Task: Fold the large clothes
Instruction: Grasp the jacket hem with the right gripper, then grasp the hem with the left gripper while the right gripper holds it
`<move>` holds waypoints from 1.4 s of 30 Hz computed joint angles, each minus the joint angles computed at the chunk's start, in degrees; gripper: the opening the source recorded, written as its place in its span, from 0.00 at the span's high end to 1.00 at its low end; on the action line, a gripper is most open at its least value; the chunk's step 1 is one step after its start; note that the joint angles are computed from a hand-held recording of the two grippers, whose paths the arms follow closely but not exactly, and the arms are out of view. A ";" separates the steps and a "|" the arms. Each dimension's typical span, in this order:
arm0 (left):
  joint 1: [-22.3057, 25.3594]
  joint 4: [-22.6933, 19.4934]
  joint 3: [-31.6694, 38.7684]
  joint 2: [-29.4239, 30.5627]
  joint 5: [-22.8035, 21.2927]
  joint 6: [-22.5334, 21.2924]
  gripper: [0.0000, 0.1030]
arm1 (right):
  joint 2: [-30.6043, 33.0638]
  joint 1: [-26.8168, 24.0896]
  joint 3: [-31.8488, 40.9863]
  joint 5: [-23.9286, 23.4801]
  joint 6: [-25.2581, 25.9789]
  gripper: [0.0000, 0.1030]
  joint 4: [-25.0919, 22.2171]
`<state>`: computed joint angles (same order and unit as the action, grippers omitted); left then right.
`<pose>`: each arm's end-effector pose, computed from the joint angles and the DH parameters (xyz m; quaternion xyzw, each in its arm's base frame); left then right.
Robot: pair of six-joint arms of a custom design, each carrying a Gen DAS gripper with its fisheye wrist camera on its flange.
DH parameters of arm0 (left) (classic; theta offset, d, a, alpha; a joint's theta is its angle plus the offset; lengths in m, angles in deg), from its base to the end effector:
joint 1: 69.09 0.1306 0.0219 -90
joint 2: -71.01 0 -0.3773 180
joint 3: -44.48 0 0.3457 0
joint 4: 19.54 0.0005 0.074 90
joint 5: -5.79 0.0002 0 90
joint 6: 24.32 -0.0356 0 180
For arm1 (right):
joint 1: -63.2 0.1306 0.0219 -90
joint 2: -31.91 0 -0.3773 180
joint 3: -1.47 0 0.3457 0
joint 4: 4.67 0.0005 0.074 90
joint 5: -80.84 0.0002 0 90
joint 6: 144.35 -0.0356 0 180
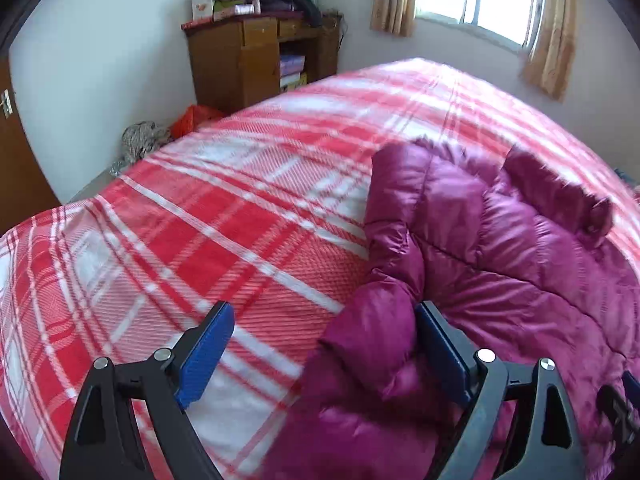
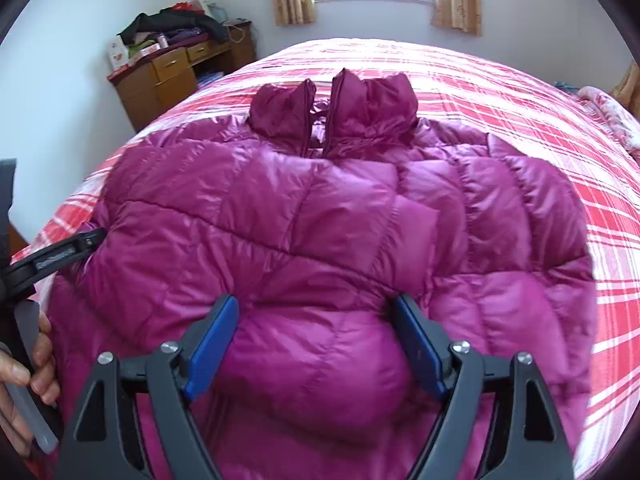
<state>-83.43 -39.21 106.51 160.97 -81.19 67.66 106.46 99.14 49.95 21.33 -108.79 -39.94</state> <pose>0.3877 -0.1016 0.2649 0.1098 0.9256 -0.0756 0.3544 0.2392 0.1505 0.2504 0.2145 0.9122 -0.0101 0.3490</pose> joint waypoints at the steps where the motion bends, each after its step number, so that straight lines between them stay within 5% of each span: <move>1: 0.93 1.43 -1.07 -2.01 1.82 -0.39 0.11 | -1.83 -0.66 -0.26 -0.41 0.08 0.20 -0.42; 6: 0.78 0.50 1.68 -4.60 7.77 0.26 0.11 | -9.60 -14.20 3.04 -7.30 4.03 0.20 -2.73; 9: -1.91 0.39 3.82 -2.67 5.79 -0.03 0.11 | -5.01 -24.88 7.92 -16.51 8.58 0.20 -1.90; 12: -4.36 0.14 5.08 -0.13 4.09 -0.89 0.11 | 0.93 -31.82 11.77 -24.24 7.16 0.20 -0.17; 21: -7.56 -0.76 5.88 2.54 1.18 -3.34 0.11 | 14.95 -38.49 19.90 -32.14 3.91 0.23 -1.56; 24: -7.77 -0.12 5.88 2.58 0.66 -4.22 0.11 | 15.17 -38.90 18.89 -34.89 6.10 0.49 -0.98; 26: -7.91 -0.15 6.12 2.59 0.68 -4.47 0.11 | 13.27 -38.52 17.52 -33.89 7.50 0.72 -1.48; 28: -8.26 -0.17 6.53 2.44 0.53 -4.80 0.11 | 10.80 -37.51 16.05 -31.25 9.83 0.81 -3.23; 33: -9.69 -1.75 9.51 2.35 0.99 -4.26 0.11 | 7.11 -36.39 9.70 -24.95 13.58 0.87 -4.20; 37: -12.26 -2.85 13.40 3.38 0.99 -4.55 0.11 | 3.71 -36.73 2.66 -24.16 15.54 0.96 4.93; 42: -16.95 -8.92 24.22 9.75 1.60 -3.47 0.11 | 2.48 -28.77 -1.70 -9.19 18.22 0.96 11.96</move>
